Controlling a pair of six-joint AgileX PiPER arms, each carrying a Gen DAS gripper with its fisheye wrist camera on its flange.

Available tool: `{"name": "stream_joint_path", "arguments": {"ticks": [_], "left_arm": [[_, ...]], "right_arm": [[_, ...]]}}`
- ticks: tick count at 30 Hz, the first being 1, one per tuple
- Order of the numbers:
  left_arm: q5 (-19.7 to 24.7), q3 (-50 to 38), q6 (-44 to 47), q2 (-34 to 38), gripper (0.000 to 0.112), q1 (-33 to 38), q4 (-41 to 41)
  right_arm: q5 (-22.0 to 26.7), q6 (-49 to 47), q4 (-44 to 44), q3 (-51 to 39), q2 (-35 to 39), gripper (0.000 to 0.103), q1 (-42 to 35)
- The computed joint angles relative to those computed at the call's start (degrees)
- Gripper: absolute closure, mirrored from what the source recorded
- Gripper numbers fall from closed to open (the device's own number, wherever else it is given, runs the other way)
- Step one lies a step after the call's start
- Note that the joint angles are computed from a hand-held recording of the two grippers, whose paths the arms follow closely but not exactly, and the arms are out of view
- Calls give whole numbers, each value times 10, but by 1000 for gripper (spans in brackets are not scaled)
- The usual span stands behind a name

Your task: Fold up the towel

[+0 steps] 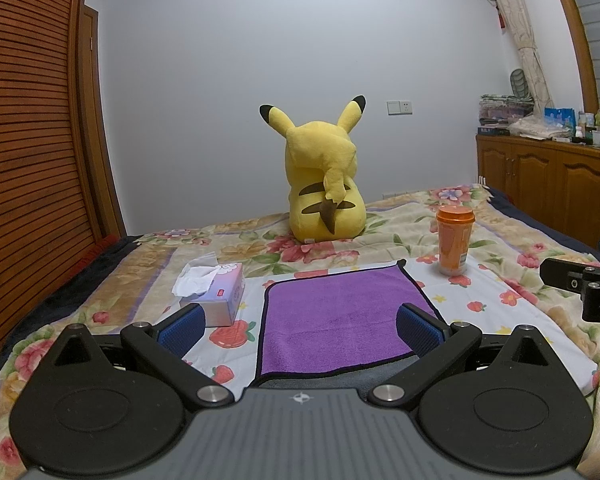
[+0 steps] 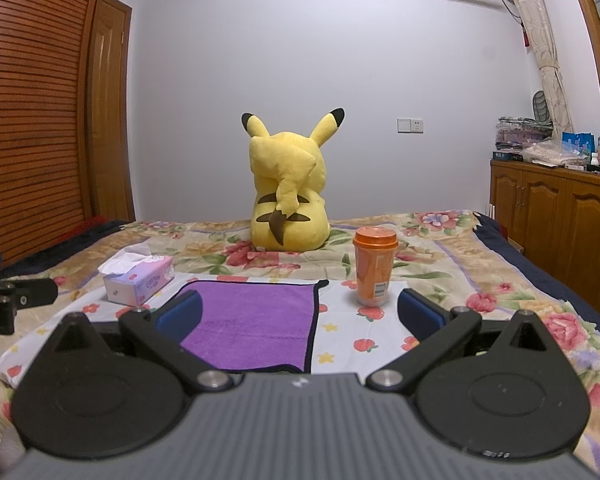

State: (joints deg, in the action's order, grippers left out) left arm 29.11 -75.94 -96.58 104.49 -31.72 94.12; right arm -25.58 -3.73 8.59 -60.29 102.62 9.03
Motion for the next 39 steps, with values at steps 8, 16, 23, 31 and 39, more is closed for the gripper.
{"name": "stream_joint_path", "arguments": {"ticks": [8, 16, 23, 31, 39], "left_arm": [[-22, 7, -3, -5, 9, 24, 12], [-48, 19, -15, 12, 9, 55, 31], [-43, -49, 134, 42, 9, 55, -113], [-45, -111, 317, 73, 9, 71, -294], [-42, -160, 441, 94, 9, 94, -423]], "right_arm": [[4, 4, -4, -4, 1, 0, -1], [19, 14, -17, -15, 7, 0, -7], [34, -17, 10, -35, 22, 0, 4], [56, -30, 14, -65, 42, 0, 3], [84, -20, -20, -101, 63, 0, 7]]}}
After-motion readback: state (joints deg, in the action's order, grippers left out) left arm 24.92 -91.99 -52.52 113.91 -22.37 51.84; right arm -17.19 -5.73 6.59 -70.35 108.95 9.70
